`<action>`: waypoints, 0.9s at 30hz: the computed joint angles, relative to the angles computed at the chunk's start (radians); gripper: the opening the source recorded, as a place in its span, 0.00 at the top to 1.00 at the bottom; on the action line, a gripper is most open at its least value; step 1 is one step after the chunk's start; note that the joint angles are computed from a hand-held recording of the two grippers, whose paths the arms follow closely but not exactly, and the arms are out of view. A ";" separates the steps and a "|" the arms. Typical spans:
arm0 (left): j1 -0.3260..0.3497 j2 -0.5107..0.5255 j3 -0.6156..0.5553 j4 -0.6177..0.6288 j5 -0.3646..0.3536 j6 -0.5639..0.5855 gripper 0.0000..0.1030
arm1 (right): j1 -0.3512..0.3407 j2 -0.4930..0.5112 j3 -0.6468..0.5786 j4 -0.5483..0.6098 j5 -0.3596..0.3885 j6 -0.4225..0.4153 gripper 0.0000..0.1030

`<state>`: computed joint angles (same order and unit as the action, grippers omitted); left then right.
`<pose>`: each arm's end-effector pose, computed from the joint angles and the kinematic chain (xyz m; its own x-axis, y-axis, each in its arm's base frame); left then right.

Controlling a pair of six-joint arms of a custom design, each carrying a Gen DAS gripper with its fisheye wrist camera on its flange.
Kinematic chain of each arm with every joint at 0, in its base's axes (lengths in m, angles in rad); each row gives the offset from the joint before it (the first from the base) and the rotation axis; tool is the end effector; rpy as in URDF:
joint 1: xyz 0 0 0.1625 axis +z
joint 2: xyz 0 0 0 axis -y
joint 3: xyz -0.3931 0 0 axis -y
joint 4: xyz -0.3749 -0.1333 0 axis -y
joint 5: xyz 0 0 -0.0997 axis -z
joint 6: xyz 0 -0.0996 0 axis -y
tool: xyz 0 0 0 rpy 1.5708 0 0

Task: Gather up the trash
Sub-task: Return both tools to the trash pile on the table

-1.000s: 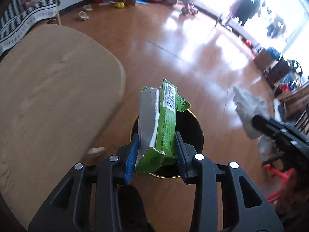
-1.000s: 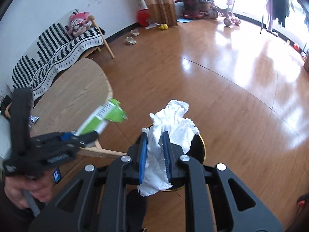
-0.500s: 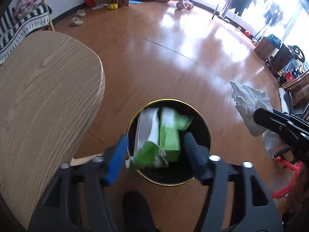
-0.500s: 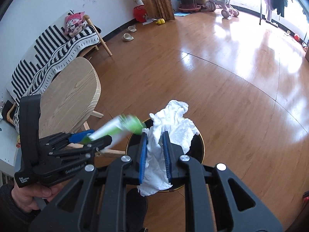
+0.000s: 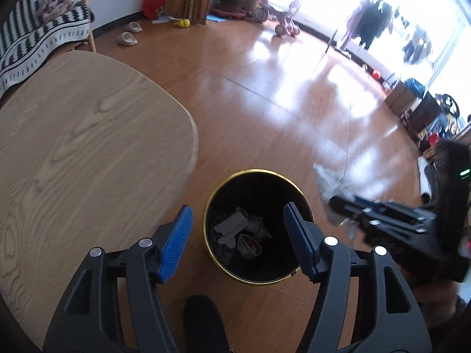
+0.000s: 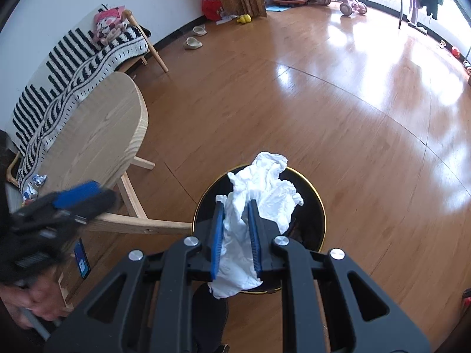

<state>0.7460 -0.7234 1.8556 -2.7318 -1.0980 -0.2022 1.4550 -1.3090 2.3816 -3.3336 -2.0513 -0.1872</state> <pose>-0.2871 -0.5086 -0.0025 -0.7488 0.4956 -0.4401 0.5959 0.7941 -0.1196 0.0388 -0.4213 0.2082 -0.8486 0.2453 0.4687 -0.0701 0.8260 -0.5592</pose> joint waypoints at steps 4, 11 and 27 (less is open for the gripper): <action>0.004 -0.087 0.053 -0.011 0.037 0.020 0.31 | 0.023 0.047 -0.021 -0.047 -0.038 0.026 0.28; 0.058 -0.369 0.206 0.001 0.165 0.056 0.24 | 0.182 0.168 -0.118 -0.006 -0.095 0.063 0.28; 0.386 -1.040 0.369 0.105 0.478 0.115 0.22 | 0.648 0.849 -0.914 0.470 0.078 0.168 0.26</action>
